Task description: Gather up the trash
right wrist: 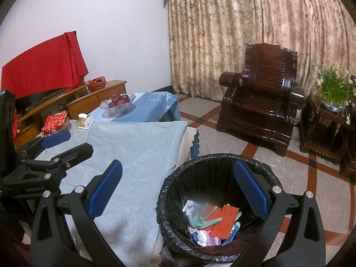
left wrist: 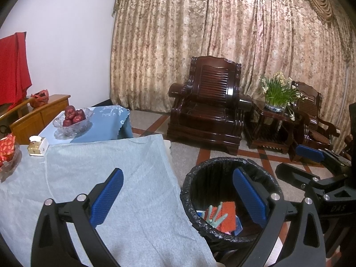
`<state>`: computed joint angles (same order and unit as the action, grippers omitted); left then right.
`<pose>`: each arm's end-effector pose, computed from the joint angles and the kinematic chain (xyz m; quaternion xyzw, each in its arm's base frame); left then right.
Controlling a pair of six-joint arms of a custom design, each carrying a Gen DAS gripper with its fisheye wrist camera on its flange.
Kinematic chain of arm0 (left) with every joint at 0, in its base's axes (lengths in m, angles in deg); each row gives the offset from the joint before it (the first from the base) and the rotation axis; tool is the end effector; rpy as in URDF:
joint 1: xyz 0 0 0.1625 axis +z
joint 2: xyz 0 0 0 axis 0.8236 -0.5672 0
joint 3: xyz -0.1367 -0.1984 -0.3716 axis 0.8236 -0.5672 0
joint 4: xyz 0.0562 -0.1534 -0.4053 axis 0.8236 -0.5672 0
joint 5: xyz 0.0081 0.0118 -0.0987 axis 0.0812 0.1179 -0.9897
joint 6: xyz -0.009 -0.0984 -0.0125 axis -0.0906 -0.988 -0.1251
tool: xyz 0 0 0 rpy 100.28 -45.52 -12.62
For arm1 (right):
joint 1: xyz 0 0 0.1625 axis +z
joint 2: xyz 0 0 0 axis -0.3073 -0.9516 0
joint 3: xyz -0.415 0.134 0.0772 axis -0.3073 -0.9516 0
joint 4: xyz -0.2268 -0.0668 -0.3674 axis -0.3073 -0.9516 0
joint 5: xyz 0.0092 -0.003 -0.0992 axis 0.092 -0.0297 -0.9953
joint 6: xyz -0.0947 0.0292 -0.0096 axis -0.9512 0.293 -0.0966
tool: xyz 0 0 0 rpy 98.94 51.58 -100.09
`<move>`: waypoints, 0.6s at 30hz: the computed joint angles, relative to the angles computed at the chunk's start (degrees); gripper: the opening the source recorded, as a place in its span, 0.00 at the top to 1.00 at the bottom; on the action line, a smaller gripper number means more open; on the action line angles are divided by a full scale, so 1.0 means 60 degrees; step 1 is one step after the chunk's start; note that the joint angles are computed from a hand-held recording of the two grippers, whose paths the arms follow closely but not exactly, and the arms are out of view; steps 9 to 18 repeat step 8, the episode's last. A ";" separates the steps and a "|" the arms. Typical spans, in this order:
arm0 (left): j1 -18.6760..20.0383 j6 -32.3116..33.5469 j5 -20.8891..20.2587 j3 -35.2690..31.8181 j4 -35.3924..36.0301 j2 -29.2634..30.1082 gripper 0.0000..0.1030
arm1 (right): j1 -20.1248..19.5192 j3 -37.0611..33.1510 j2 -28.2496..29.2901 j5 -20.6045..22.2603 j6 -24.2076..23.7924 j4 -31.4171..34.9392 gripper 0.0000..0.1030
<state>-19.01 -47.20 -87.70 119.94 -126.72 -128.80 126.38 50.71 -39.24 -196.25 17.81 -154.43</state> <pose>-0.1906 -0.4168 0.2220 0.1770 0.8048 -0.4813 0.2989 0.2715 -0.4837 0.1082 0.3484 -0.8380 0.3753 0.1886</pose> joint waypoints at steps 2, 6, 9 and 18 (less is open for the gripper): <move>0.0017 -0.0051 -0.0001 -0.0051 0.0090 0.0026 0.06 | -0.0097 -0.0054 0.0071 0.0045 -0.0039 -0.0001 0.05; 0.0048 -0.0219 -0.0003 -0.0024 0.0311 -0.0055 0.06 | -0.0199 -0.0087 0.0124 0.0066 -0.0023 0.0028 0.05; 0.0065 -0.0228 0.0008 -0.0061 0.0352 -0.0049 0.06 | -0.0200 -0.0115 0.0141 0.0055 0.0000 0.0069 0.05; 0.0065 -0.0228 0.0008 -0.0061 0.0352 -0.0049 0.06 | -0.0200 -0.0115 0.0141 0.0055 0.0000 0.0069 0.05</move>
